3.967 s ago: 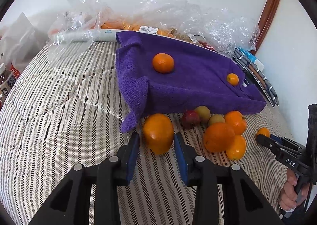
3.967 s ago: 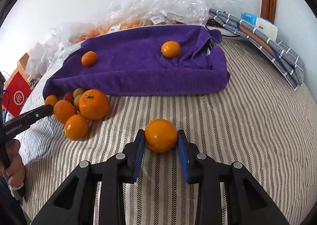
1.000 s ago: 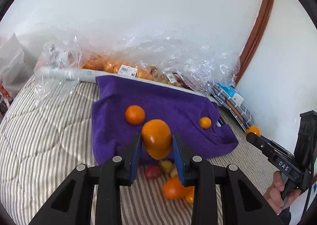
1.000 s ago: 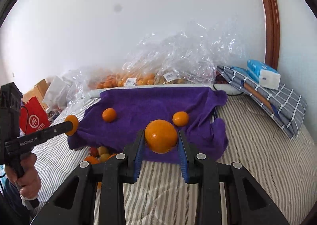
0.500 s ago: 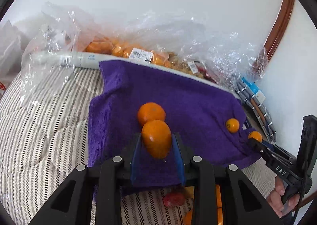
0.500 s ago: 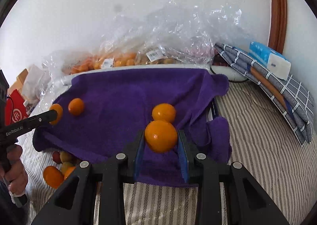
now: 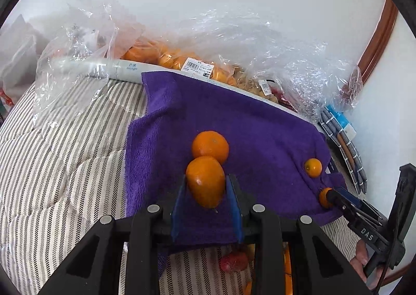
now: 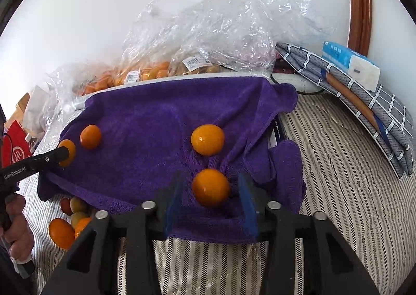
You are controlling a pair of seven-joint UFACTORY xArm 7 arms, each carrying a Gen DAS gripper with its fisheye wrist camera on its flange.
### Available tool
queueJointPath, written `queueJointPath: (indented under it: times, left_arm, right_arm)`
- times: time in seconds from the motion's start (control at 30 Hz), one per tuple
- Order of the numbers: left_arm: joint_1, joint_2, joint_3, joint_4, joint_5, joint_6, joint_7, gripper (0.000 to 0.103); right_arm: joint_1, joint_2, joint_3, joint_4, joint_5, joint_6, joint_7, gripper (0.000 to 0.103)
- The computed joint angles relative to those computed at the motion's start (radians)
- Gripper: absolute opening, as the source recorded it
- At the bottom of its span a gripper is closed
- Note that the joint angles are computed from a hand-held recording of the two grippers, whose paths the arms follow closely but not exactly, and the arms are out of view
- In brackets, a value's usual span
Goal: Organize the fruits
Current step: 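Carry both oranges over the purple towel and lower them onto it, then open both grippers to release the oranges and lift away from the towel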
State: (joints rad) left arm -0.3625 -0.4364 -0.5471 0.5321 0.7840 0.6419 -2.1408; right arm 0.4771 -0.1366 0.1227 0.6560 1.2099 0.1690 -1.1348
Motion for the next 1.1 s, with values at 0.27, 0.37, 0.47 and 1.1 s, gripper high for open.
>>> queueJointPath:
  times: [0.27,0.37,0.47,1.1]
  left_arm:
    - [0.013,-0.003,-0.031,0.006,0.037,0.022,-0.038,0.044]
    - [-0.001,0.017,-0.036,0.031,0.046,0.074,-0.033,0.045]
    - [-0.015,0.015,-0.032,0.034,0.078,0.073,-0.052,0.045]
    - [-0.082,-0.048,-0.083,0.017,0.191,0.092,-0.177,0.05]
  right_arm:
    - [0.044,-0.017,0.024,-0.006,0.249,-0.121,-0.265,0.057]
    - [0.031,-0.036,0.021,-0.009,0.309,-0.096,-0.311,0.057]
    - [-0.001,-0.056,0.037,0.0,0.435,-0.086,-0.41,0.057]
    - [0.024,-0.428,0.078,-0.287,-0.129,0.039,0.226,0.057]
